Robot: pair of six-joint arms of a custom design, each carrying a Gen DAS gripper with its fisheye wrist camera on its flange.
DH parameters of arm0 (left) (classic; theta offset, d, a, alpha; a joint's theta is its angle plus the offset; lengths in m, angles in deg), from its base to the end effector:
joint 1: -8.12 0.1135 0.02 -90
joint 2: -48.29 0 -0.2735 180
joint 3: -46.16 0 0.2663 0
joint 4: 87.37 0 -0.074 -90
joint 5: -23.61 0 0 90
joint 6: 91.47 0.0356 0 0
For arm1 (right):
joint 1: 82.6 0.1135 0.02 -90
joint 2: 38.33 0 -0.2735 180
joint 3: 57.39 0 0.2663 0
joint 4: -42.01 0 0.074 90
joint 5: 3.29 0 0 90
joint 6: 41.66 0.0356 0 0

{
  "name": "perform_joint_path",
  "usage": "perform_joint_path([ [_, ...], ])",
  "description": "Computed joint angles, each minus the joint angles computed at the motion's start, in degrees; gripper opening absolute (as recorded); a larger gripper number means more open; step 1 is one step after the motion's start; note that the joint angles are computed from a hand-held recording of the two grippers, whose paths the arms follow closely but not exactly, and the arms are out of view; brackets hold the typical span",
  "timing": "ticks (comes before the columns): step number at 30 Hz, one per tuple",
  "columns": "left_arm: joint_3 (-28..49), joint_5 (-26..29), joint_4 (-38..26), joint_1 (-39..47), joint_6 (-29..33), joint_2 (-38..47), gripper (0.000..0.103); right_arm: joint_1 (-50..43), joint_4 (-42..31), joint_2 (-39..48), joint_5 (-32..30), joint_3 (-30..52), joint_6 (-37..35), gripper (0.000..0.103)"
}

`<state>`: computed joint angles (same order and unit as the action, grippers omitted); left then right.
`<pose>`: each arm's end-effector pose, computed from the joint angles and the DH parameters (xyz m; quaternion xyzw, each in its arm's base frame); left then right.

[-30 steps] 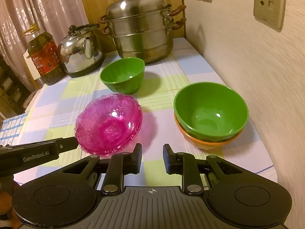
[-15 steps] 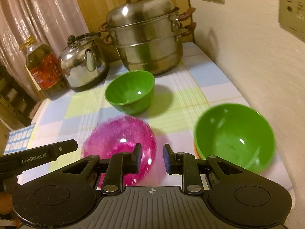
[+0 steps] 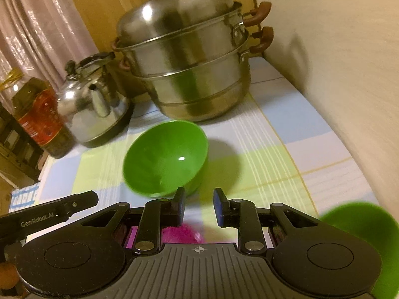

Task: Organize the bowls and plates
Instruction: 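Move both open grippers to the rim of the other green bowl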

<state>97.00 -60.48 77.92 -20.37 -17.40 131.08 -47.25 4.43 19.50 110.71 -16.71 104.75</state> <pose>0.2503 -0.1400 0.1643 0.1204 0.9204 -0.1837 0.3233 0.1636 0.0983 0.1795 0.2323 0.9050 0.0748 0.3485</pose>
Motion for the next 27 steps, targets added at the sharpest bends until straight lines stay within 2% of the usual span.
perform_joint_path([
  [6,5.52,2.59,5.22,1.22,0.62,10.82,0.038,-12.07,12.54,9.04,-9.43,-0.41,-8.01,0.026],
  [10,9.05,1.95,5.91,1.23,0.86,16.61,0.039,-15.22,17.41,15.92,-11.99,1.02,-10.58,0.04],
  [18,14.31,4.78,6.39,2.25,-1.28,25.04,0.037,-19.03,23.81,26.85,-16.56,3.57,-12.77,0.04],
  [23,15.66,5.39,6.2,2.57,-1.9,26.72,0.027,-20.12,26.11,30.4,-18.85,4.06,-12.65,0.04],
  [27,16.51,5.28,5.69,2.54,-1.02,27.66,0.018,-20.13,26.11,31.37,-18.41,4.4,-12.62,0.04],
])
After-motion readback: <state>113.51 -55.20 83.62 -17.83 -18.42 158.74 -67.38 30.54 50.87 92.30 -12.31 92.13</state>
